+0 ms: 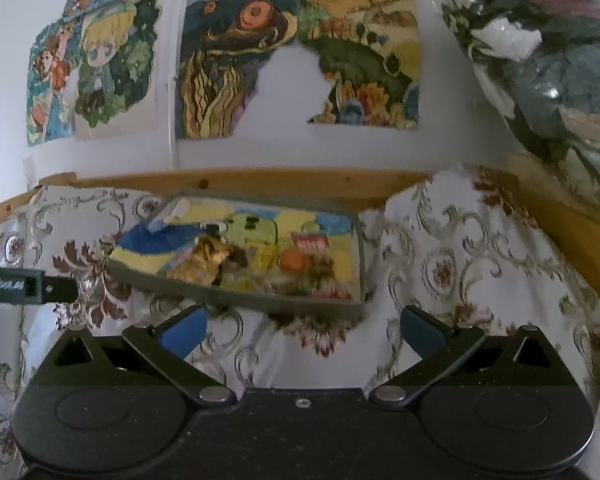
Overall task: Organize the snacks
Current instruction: 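Withdraw both open grippers from the tray back toward the remaining snacks, then grasp the pale rice-cake bar with the right gripper while the left gripper approaches the blue stick packet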
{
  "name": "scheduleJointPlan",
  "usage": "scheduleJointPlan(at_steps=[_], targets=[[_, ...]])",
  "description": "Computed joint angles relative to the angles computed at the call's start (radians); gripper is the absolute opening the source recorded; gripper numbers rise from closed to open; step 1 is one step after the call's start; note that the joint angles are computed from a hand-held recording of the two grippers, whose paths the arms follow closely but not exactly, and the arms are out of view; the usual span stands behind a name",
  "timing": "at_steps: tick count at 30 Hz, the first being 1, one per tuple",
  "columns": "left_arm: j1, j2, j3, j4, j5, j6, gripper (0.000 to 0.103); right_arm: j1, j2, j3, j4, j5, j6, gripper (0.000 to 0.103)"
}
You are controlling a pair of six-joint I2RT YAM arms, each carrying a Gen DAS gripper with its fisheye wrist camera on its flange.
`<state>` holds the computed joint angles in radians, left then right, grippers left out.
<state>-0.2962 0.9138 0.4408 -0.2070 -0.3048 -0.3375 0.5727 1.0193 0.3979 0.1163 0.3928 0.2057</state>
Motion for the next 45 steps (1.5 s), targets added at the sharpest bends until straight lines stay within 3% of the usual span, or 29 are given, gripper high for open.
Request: scheduleJointPlan(at_steps=[3, 9, 21, 27, 38, 45], targets=[[-0.025, -0.039, -0.037, -0.033, -0.029, -0.025, 0.103, 0.004, -0.001, 0.020, -0.120, -0.014, 0.069, 0.102], [-0.091, -0.089, -0.099, -0.074, -0.080, -0.080, 0.103, 0.034, -0.019, -0.011, -0.204, -0.010, 0.125, 0.102], [-0.245, -0.032, -0.191, -0.061, -0.144, -0.120, 0.103, 0.098, 0.004, -0.040, -0.319, -0.005, 0.191, 0.102], [-0.290, -0.007, -0.226, -0.028, -0.172, -0.114, 0.103, 0.104, 0.030, -0.053, -0.330, -0.036, 0.210, 0.102], [-0.239, 0.084, -0.241, 0.013, -0.122, -0.101, 0.103, 0.121, 0.121, -0.060, -0.322, -0.049, 0.239, 0.102], [-0.193, 0.081, -0.244, 0.025, -0.098, -0.068, 0.103, 0.114, 0.130, -0.087, -0.280, -0.086, 0.191, 0.102]])
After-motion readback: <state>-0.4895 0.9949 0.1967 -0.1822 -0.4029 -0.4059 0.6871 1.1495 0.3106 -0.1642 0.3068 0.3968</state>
